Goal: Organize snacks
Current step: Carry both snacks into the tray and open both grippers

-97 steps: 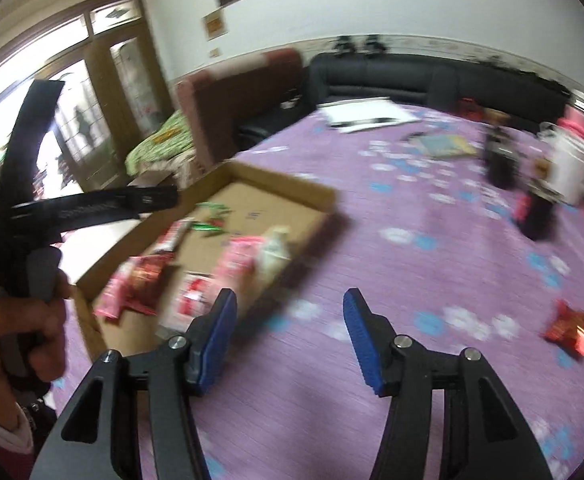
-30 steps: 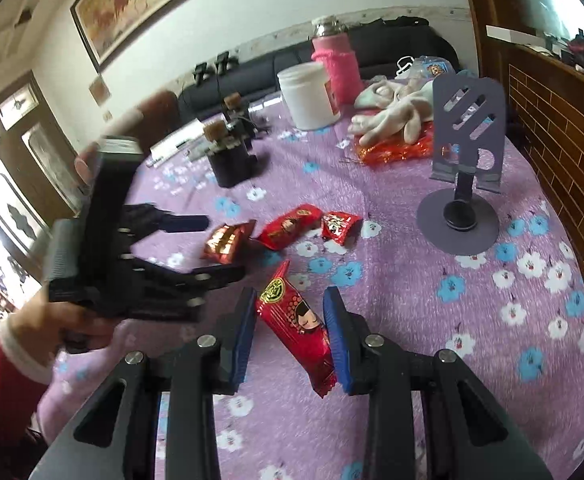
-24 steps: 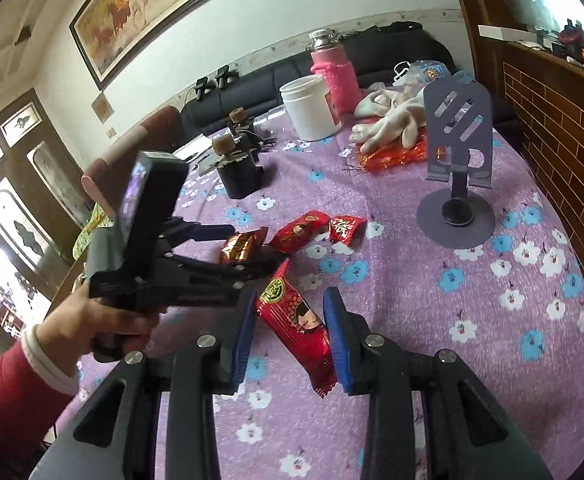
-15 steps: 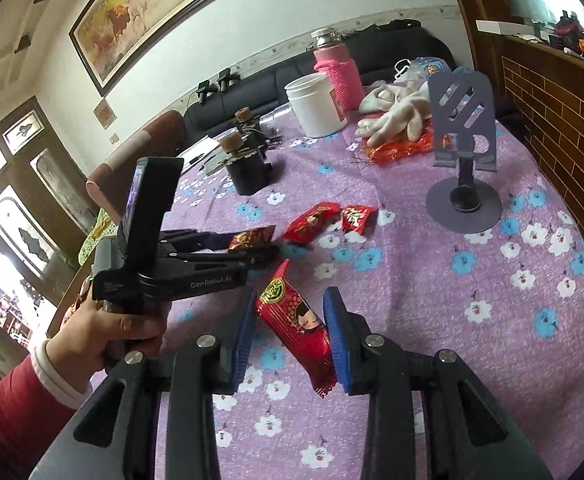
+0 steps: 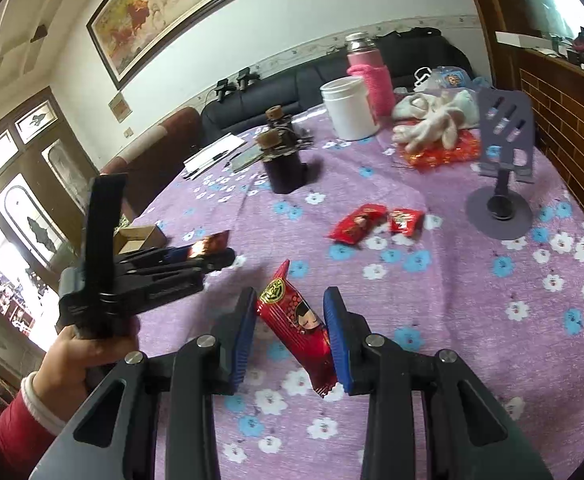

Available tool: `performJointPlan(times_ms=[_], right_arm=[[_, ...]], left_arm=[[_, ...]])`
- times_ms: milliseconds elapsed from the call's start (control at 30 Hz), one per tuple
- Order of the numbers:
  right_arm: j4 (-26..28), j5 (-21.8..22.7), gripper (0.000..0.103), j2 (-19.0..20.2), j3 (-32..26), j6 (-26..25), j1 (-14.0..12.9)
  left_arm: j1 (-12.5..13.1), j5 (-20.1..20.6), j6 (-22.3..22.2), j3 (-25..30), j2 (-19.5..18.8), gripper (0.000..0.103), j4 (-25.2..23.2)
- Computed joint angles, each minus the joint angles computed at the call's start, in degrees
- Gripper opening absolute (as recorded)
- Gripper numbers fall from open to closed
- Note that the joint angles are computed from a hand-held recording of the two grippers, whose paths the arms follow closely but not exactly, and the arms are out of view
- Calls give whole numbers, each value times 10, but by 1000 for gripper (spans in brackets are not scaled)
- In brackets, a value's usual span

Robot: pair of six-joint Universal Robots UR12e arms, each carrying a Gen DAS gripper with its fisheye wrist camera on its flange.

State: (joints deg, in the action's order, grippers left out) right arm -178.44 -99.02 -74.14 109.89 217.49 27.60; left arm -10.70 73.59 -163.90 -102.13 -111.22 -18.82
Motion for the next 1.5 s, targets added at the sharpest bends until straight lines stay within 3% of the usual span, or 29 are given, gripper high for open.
performJointPlan(times_ms=[200,800,1500], right_arm=[[8,16,33,19,-24,-7,12],[50,50,33,73,-121,-60,48],[128,115,34,181,-316,-167,76]], left_arm=[[20,28,-33,-25,19,42,27],[75,32,-72,-77,65,42,74],[171,55,-131,-110,100,42,113]])
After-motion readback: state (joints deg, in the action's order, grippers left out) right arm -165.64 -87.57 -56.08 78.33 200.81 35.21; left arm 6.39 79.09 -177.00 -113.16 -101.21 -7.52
